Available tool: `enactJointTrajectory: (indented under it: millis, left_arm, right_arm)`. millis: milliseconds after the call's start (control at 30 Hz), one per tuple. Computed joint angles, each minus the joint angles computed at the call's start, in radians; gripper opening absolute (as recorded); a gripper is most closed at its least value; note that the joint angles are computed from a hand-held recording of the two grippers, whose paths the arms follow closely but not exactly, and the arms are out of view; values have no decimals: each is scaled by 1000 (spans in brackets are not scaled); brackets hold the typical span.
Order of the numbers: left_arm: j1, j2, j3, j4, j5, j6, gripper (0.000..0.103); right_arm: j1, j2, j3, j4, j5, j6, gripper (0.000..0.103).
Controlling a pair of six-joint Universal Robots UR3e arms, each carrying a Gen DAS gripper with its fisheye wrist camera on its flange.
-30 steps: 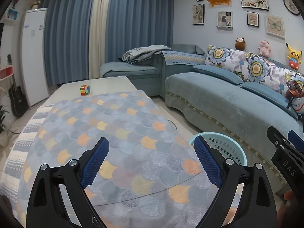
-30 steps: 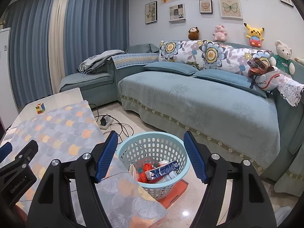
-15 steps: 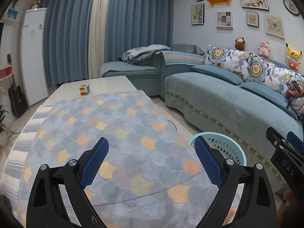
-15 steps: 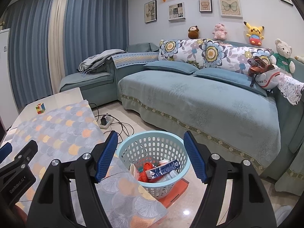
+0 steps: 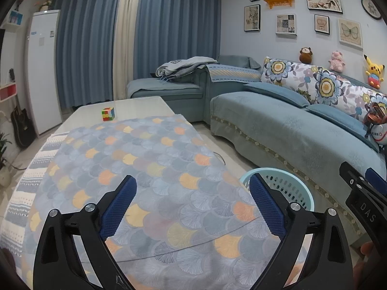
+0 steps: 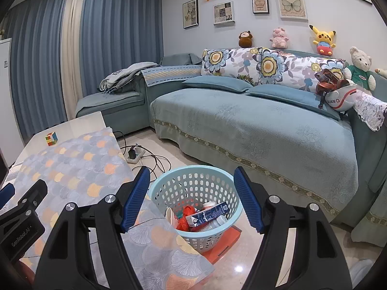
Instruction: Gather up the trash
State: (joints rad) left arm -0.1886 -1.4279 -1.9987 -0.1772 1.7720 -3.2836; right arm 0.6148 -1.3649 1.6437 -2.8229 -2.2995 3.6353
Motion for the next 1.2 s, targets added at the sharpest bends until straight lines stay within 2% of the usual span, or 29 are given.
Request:
enactJointTrajectory:
  millis: [400, 1200]
  left_arm:
    - [15, 14, -16, 1, -26, 9, 91]
    - [4, 7, -6, -16, -5, 2, 92]
  right_arm:
    - [1, 5, -5, 7, 7, 6, 68]
    - [-10, 23, -5, -1, 25, -1, 68]
